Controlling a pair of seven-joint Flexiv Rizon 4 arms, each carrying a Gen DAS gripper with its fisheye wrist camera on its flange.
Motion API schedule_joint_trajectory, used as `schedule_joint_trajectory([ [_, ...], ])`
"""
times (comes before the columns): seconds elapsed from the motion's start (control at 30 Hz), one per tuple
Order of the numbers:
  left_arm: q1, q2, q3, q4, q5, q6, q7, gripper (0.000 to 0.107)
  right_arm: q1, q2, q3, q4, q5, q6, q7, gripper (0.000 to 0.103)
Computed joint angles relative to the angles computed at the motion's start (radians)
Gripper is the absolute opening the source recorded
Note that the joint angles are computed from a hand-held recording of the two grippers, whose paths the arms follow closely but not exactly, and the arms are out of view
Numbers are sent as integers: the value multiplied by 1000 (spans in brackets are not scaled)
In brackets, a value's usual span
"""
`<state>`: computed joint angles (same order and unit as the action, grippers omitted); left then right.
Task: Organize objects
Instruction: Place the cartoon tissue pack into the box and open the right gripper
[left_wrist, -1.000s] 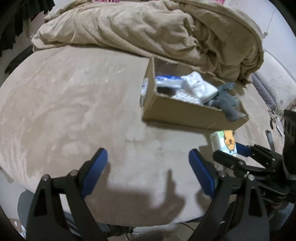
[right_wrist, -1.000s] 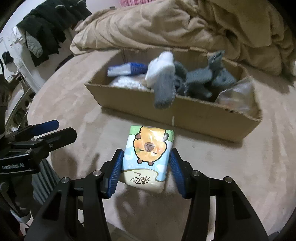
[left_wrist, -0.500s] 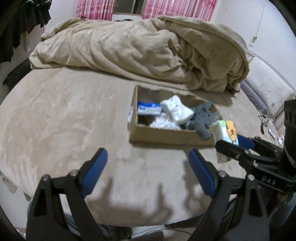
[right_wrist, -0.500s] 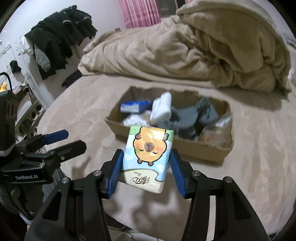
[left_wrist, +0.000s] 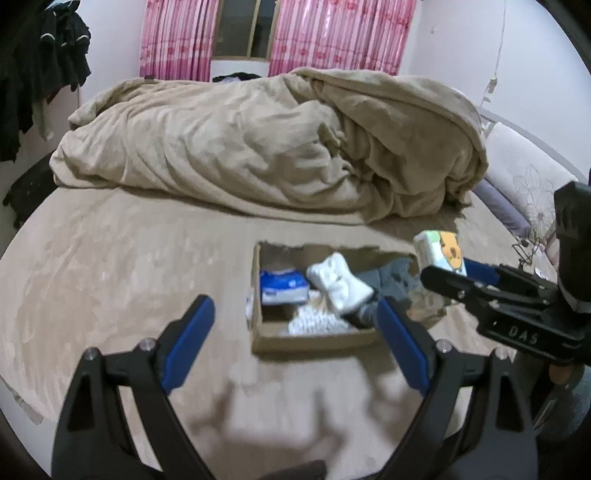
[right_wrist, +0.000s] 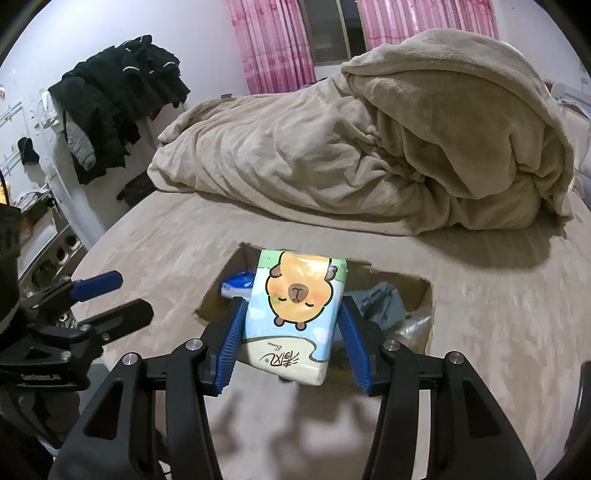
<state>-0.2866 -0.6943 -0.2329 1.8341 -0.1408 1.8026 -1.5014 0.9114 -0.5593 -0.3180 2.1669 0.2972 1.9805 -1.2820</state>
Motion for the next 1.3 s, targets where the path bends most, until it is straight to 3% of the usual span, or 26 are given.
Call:
schedule_joint_trajectory([
  [0.4, -34, -101, 22, -161, -31, -69, 25, 91, -119, -79, 46, -99, -73, -29, 50, 54],
  [0.77, -88, -221, 80, -313, -71, -178, 33, 91, -279, -203, 149, -215, -210, -92, 142, 54],
  [1.07, -111, -270, 122, -369, -76, -243, 11, 91, -276, -255, 123, -244, -250, -102, 197, 54],
  [1.3, -101, -232, 110, -317, -61, -213, 0, 91, -240, -228, 96, -203, -221, -58, 205, 77],
])
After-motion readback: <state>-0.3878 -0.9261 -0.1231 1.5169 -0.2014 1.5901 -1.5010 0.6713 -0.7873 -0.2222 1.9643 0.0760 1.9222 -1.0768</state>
